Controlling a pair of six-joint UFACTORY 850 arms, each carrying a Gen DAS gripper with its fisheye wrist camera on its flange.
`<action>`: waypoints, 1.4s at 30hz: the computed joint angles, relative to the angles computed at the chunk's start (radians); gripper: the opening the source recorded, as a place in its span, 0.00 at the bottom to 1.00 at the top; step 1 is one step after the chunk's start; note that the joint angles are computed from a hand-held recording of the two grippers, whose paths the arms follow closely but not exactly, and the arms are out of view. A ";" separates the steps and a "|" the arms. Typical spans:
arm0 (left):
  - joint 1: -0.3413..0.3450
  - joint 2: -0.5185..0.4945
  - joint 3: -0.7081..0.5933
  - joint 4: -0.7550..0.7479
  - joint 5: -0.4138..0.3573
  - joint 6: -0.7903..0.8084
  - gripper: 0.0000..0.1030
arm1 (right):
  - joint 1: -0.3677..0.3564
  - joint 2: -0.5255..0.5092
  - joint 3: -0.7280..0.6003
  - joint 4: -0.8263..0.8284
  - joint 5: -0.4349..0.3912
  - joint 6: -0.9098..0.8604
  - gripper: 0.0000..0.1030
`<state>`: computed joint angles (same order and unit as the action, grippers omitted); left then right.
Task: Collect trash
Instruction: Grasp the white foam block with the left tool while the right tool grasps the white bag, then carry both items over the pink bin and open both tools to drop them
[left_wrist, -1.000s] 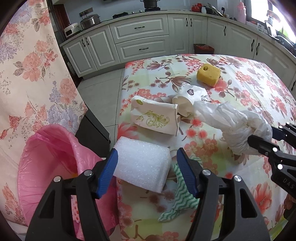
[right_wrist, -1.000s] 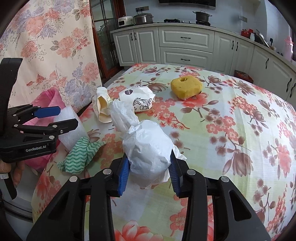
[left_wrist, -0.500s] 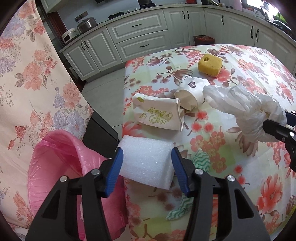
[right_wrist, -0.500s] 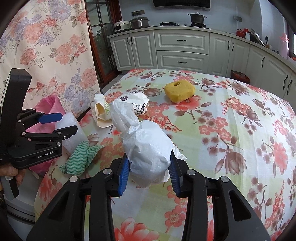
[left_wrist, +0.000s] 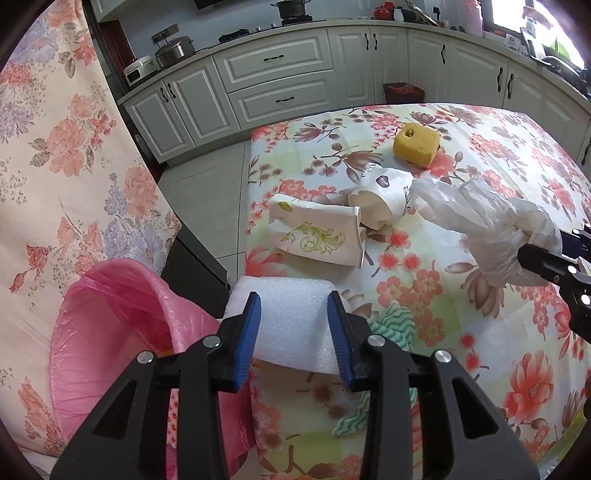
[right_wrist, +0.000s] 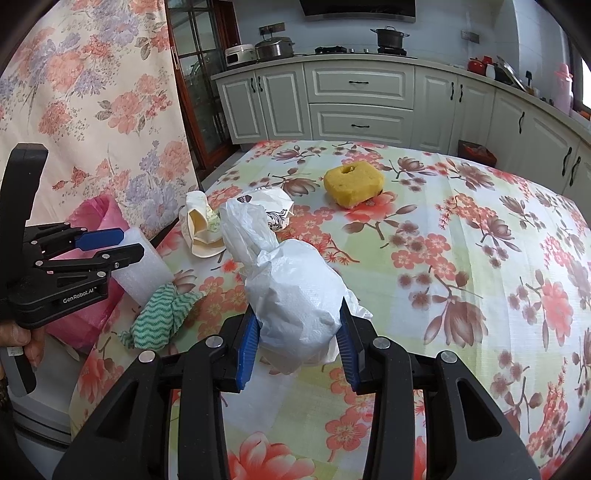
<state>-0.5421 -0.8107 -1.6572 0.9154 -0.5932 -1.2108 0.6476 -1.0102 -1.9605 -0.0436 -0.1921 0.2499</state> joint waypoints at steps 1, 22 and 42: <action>0.000 0.002 0.002 0.005 0.004 -0.006 0.32 | 0.000 0.000 0.000 -0.003 0.000 0.004 0.36; 0.003 0.053 0.063 0.067 0.089 -0.104 0.18 | -0.005 0.030 0.039 -0.055 0.028 0.072 0.36; -0.005 0.137 0.133 0.230 0.110 -0.279 0.15 | -0.005 0.075 0.081 -0.124 0.069 0.142 0.36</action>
